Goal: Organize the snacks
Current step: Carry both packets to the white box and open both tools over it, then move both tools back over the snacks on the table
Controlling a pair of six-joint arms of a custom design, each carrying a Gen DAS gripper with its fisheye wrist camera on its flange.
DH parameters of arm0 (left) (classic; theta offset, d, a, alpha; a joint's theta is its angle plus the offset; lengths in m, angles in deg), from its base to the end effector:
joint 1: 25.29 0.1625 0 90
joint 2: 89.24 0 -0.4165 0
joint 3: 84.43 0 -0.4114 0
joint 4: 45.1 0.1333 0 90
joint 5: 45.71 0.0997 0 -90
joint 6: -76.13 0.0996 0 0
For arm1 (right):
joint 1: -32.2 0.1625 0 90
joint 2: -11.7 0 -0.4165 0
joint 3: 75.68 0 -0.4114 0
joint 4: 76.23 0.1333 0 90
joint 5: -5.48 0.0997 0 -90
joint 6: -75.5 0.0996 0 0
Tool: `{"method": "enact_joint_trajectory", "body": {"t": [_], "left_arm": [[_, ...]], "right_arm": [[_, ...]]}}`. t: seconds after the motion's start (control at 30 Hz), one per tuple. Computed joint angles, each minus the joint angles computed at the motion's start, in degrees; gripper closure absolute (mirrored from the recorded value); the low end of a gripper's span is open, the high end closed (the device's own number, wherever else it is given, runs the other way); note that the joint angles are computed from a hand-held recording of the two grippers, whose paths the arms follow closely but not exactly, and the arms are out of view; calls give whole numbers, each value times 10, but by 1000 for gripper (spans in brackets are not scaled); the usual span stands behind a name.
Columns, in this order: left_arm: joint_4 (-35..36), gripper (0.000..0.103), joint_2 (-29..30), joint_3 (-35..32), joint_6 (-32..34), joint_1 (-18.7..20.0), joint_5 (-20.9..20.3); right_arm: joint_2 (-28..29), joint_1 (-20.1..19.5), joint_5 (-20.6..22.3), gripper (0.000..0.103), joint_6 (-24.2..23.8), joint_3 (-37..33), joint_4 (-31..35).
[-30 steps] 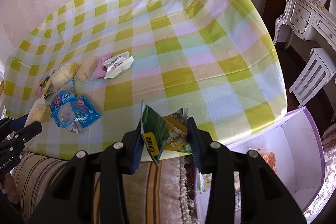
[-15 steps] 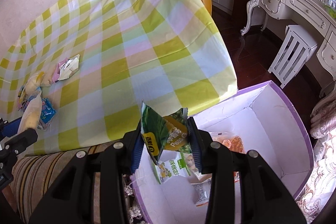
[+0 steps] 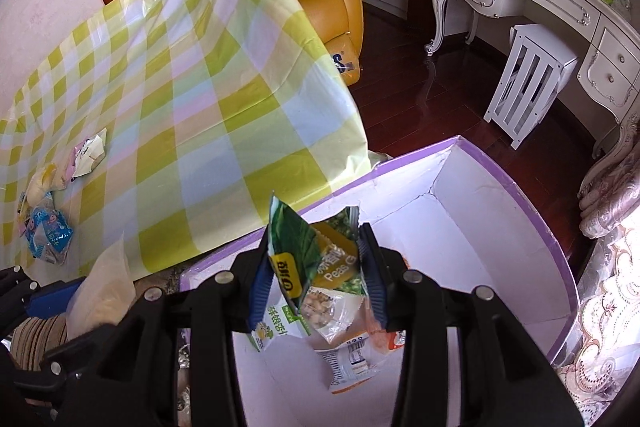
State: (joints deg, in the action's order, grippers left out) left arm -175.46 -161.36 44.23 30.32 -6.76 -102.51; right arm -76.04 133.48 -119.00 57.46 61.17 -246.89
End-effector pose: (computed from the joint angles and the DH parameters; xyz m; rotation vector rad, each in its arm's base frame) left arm -0.3454 -0.3139 0.1078 0.6761 2.4786 -0.4636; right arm 0.1563 -0.3906 0.2499 0.4105 -2.4144 0.6434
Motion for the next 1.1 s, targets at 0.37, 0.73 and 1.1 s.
{"method": "enact_joint_trajectory", "body": {"t": [0.37, 0.73, 1.1], "left_arm": [[-38, 65, 49, -22, 56, -1, -60], [-51, 43, 33, -10, 30, -3, -44], [-36, 38, 3, 6, -14, -6, -4]], "right_arm": [[-30, -27, -8, 61, -7, 14, 7], [-33, -20, -9, 41, -6, 14, 8], [-21, 2, -8, 41, -15, 15, 1]]}}
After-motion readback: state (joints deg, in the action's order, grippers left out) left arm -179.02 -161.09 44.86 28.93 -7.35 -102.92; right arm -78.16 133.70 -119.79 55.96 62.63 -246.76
